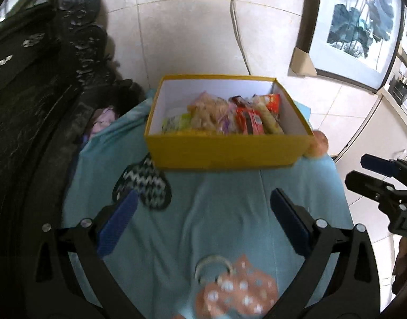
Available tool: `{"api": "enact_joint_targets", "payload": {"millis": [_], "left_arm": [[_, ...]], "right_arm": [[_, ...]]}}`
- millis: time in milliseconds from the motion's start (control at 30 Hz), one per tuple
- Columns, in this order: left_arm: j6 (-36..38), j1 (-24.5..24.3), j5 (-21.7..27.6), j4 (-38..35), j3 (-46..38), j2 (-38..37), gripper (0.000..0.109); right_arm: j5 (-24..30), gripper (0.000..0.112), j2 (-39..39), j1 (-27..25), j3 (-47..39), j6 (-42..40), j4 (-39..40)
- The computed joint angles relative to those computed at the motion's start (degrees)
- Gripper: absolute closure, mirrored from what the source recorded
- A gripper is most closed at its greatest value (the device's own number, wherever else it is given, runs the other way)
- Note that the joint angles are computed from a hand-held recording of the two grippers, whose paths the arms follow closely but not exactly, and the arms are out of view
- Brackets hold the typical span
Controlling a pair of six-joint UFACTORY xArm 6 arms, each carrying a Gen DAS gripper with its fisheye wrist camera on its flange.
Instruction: Organize snacks
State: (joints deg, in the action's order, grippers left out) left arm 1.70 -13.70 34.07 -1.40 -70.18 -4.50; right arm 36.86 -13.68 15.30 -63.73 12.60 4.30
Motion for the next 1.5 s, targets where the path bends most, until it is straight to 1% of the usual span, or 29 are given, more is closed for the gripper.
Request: {"api": "enact_joint_targets", "payload": {"millis": [67, 133, 200, 267, 367, 400, 467, 533, 600, 633, 700, 767, 833, 933, 1067, 1300, 1500], "left_arm": [[-2.37, -0.18, -0.15, 1.72, 4.21, -4.95, 0.008], [-4.82, -0.13, 0.32, 3.95, 6.46, -8.16, 0.008], [-6.89, -0.02, 0.44, 5.77, 8.30, -11.26, 0.008], [-6.34, 0.30, 1.07, 4.75, 10.10, -15.09, 0.008], [-6.66, 0.66, 1.93, 5.34, 11.94, -19.84, 0.008], [-5.83, 0.83, 1.95, 4.64, 12.62, -21.35, 0.008], [-3.31, 1.30, 3.72, 2.57, 13.71, -24.75, 0.008], [-0.68, 1.92, 5.20, 0.55, 14.57, -27.29, 0.008], [1.26, 2.57, 6.10, -0.60, 15.98, -30.06, 0.008], [2.22, 3.08, 7.16, -1.11, 16.86, -31.86, 0.008], [3.15, 3.53, 8.91, -1.70, 18.12, -34.22, 0.008], [5.15, 3.88, 10.00, -2.36, 19.67, -36.61, 0.008], [5.59, 3.67, 10.91, -1.12, 20.81, -38.75, 0.008], [7.76, 4.41, 11.26, -3.11, 21.73, -40.96, 0.008], [9.09, 5.57, 11.70, -4.38, 22.13, -42.40, 0.008], [10.82, 7.09, 12.09, -5.32, 22.59, -43.48, 0.008], [10.99, 7.62, 12.60, -5.21, 22.49, -43.50, 0.008]], "right_arm": [[0.57, 0.041, -3.26, 0.78, 2.45, -0.65, 0.44], [1.22, 0.041, -5.71, 1.53, 3.96, -0.21, -0.64], [2.40, 0.041, -8.84, 2.74, 5.51, 1.77, -3.27], [4.00, 0.041, -11.94, 4.44, 6.53, 5.67, -6.96], [5.78, 0.036, -16.22, 7.96, 7.57, 14.11, -15.37], [6.67, 0.035, -17.46, 9.40, 7.77, 17.26, -18.72], [9.39, 0.029, -19.99, 12.88, 7.95, 24.16, -24.69], [11.51, 0.019, -22.04, 16.09, 8.33, 29.43, -28.65], [15.63, 0.015, -22.86, 20.67, 7.45, 34.52, -34.04], [18.22, 0.011, -23.19, 23.28, 6.98, 37.60, -36.92], [21.18, 0.011, -23.78, 26.35, 6.64, 41.65, -39.76], [24.47, 0.011, -24.31, 29.47, 6.31, 44.84, -41.30], [27.04, 0.011, -24.85, 31.84, 6.23, 47.29, -42.31], [30.89, 0.011, -25.05, 35.18, 5.71, 50.24, -44.44], [34.07, 0.011, -24.92, 38.41, 4.79, 52.53, -46.41], [36.64, 0.011, -23.51, 41.43, 3.13, 53.84, -48.09], [37.56, 0.011, -23.15, 42.42, 2.69, 54.28, -48.63]]}}
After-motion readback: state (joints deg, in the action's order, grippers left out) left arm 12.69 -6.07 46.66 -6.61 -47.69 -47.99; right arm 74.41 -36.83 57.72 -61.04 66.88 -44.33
